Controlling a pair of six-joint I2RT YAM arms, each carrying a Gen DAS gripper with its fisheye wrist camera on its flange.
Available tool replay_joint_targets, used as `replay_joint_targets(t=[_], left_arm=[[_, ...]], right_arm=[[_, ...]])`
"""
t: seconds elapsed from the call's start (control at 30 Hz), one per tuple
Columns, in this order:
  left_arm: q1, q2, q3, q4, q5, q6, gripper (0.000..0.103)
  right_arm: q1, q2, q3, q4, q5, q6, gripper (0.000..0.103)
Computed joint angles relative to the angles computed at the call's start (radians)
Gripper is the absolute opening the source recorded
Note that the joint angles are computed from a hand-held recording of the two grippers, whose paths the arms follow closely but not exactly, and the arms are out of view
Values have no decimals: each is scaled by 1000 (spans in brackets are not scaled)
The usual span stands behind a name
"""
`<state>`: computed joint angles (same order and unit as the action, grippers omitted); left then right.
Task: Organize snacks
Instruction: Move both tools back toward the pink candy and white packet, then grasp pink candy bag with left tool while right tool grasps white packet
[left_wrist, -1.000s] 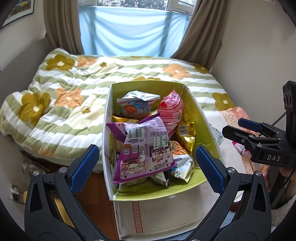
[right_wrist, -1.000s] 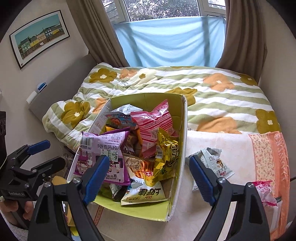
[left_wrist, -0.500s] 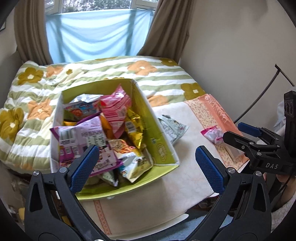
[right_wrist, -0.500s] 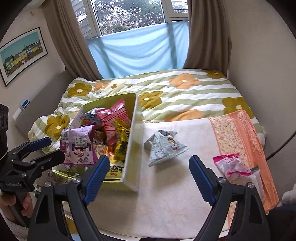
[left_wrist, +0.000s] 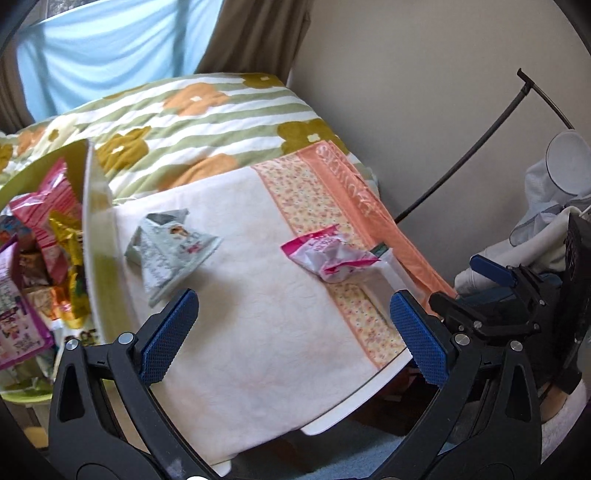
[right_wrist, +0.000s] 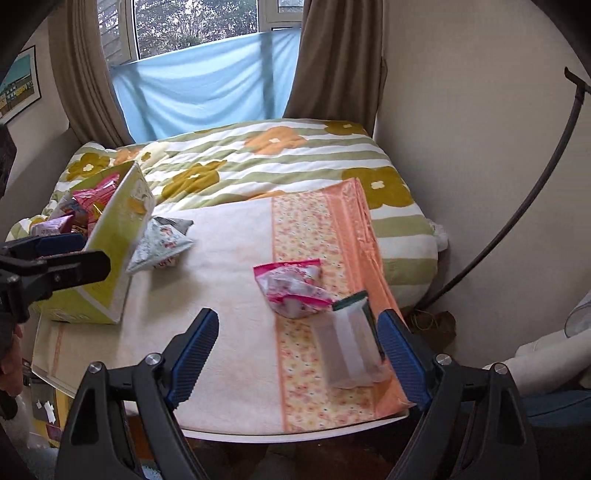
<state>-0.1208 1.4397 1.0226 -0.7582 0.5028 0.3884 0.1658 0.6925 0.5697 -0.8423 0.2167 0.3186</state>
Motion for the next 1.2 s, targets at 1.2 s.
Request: replay_joint_targets(t=[1.2], left_arm=[[-408, 790, 404, 141, -276, -224, 81]], right_arm=[[-95, 506, -298, 681, 94, -218, 85]])
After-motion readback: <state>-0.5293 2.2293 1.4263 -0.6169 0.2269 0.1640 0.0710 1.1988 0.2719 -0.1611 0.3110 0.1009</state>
